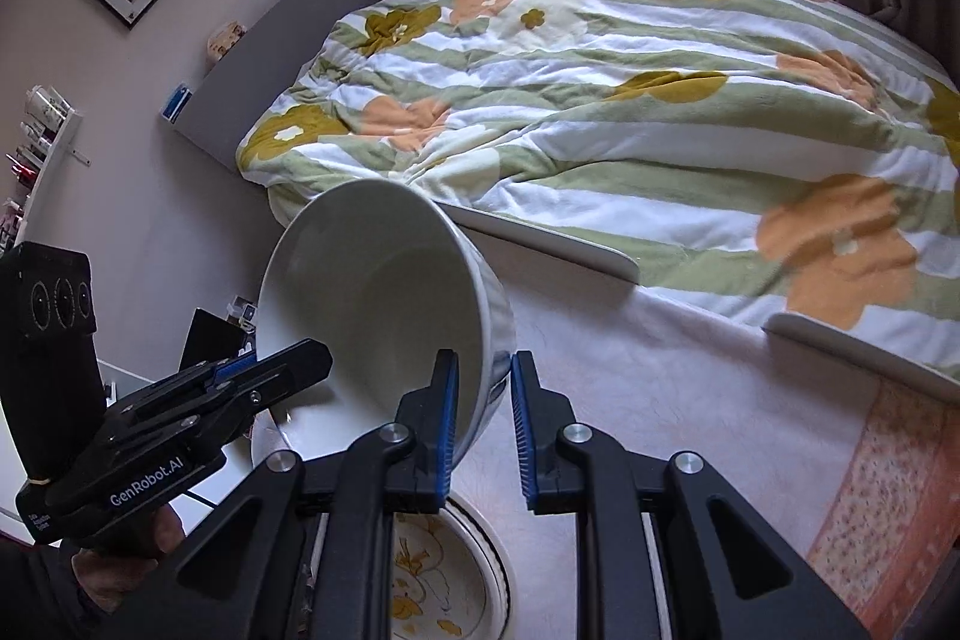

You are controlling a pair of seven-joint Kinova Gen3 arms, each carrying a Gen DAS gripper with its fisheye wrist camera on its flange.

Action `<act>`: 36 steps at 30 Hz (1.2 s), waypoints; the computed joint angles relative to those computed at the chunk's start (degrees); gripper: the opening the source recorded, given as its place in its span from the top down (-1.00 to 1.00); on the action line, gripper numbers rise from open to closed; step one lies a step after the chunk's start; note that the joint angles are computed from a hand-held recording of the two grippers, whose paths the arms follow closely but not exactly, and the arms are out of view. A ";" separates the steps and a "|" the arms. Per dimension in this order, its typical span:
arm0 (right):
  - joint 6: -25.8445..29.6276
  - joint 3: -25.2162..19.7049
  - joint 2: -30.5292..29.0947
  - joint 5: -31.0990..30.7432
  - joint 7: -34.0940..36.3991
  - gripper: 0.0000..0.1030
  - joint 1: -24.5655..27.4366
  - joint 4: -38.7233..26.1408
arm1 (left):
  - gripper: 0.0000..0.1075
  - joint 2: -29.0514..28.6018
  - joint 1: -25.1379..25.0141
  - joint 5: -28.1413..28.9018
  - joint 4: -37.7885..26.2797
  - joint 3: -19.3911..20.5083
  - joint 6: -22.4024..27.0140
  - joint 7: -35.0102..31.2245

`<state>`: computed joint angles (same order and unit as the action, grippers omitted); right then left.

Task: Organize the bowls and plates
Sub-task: 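Carry the white ribbed bowl onto the cream bowl and lower it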

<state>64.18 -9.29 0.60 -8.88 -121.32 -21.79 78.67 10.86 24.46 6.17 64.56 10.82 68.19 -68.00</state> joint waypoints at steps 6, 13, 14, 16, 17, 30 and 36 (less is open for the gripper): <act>1.55 -1.28 -11.52 2.68 -6.87 0.69 1.63 8.34 | 0.71 -0.95 6.30 -2.38 -0.96 2.90 0.38 2.12; 6.91 -3.80 -22.59 4.27 -12.68 0.69 5.52 13.60 | 0.71 -0.35 14.55 -6.10 -2.96 5.17 0.92 5.46; 7.73 -4.17 -23.97 4.31 -13.29 0.69 6.21 14.07 | 0.71 -0.07 15.84 -6.69 -3.34 5.51 1.10 5.96; 9.73 -5.06 -26.53 4.42 -14.56 0.69 7.65 14.77 | 0.71 0.46 17.66 -7.05 -3.70 5.87 1.25 6.29; 10.59 -5.36 -27.57 4.41 -15.00 0.69 8.33 15.05 | 0.71 0.91 18.59 -7.09 -4.03 6.12 1.52 6.39; 16.92 -7.20 -36.77 1.62 -21.63 0.69 15.94 21.90 | 0.76 9.80 25.86 -5.00 -9.91 5.56 8.21 1.54; 16.74 -7.42 -38.25 -0.51 -24.12 0.69 17.36 26.18 | 0.80 13.13 27.20 -4.38 -10.43 4.40 10.76 -0.41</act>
